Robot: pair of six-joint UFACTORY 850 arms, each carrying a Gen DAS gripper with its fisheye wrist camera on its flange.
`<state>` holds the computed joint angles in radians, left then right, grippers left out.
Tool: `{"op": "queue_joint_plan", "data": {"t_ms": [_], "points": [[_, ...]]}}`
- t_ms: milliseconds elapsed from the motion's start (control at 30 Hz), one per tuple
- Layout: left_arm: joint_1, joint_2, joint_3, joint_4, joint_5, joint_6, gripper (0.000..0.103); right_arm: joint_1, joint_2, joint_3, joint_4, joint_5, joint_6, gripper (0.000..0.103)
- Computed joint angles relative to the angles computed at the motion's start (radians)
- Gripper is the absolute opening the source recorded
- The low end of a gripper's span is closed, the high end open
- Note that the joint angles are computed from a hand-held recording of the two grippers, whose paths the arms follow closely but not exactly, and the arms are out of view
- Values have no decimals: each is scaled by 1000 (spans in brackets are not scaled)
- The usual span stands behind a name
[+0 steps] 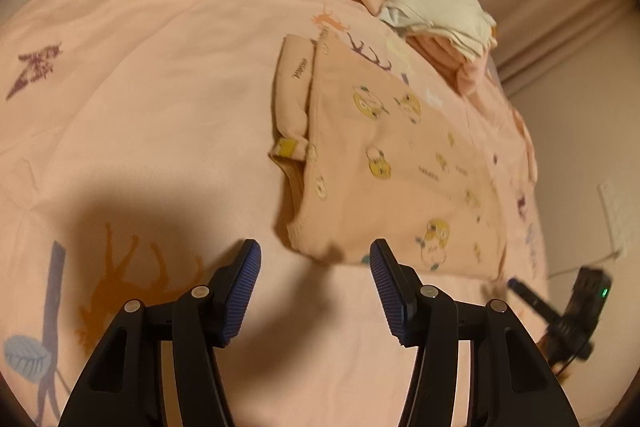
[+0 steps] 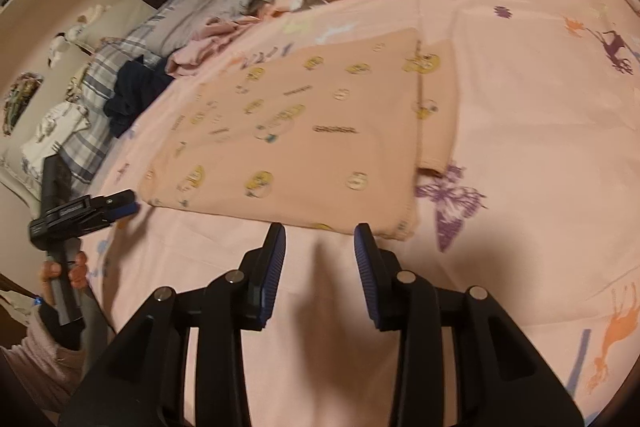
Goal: Fold small clothes
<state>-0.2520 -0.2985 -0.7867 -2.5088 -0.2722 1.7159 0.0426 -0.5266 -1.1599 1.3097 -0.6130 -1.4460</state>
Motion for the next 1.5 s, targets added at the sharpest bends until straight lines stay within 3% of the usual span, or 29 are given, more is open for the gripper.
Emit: {"op": "queue_joint_plan", "data": {"t_ms": [133,367,567,933,1033,1100,1233,1300,1500], "points": [[54,-40,-19,129,-108,-153,55,10,-11,-15,4,-29,6,40],[117,-124,-75,172,-249,-234,60,33,-53,-68,-8,-70,43,40],[136,-185,-149,214,-303,-267,65,65,-108,-138,-32,-95,79,40],[119,-259,-299,377,-222,-363,64,153,-270,-412,-113,-81,227,40],[103,-254,-311,396,-155,-344,48,182,-335,-526,-182,-50,315,40],[92,-255,-326,458,-91,-381,26,202,-383,-607,-251,-24,388,38],[91,-259,-333,527,-52,-431,20,234,-472,-752,-444,3,599,22],[92,-262,-335,554,-39,-457,16,249,-510,-810,-553,7,705,19],[90,-266,-337,567,-31,-477,15,251,-495,-807,-617,-7,755,17]]}}
